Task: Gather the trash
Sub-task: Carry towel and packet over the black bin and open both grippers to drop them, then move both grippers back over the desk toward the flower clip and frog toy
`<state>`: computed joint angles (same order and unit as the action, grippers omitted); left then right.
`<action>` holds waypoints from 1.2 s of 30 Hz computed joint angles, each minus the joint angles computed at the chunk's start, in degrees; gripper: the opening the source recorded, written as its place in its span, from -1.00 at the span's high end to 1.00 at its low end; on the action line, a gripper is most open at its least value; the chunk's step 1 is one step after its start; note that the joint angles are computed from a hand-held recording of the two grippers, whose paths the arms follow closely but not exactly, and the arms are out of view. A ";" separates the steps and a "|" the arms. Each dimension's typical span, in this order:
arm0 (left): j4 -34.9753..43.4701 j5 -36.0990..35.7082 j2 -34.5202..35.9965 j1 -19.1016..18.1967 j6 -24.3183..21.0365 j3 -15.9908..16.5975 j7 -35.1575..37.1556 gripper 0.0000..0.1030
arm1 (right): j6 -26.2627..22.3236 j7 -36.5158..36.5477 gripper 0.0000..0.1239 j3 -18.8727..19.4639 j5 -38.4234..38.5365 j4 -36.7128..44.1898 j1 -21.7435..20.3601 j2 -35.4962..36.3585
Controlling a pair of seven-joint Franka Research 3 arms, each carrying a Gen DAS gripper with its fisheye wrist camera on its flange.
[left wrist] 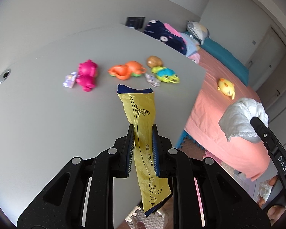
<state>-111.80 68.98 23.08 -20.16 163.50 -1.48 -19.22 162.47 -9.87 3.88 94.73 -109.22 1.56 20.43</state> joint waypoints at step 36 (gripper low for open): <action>8.11 -14.41 6.93 -6.12 0.00 1.99 24.58 -0.87 | 6.54 14.82 -0.15 0.73 -7.63 2.51 -4.67 3.43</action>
<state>-103.68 54.57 30.01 -26.28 163.51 0.51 5.36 169.01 4.95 4.60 87.10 -106.72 -3.11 23.86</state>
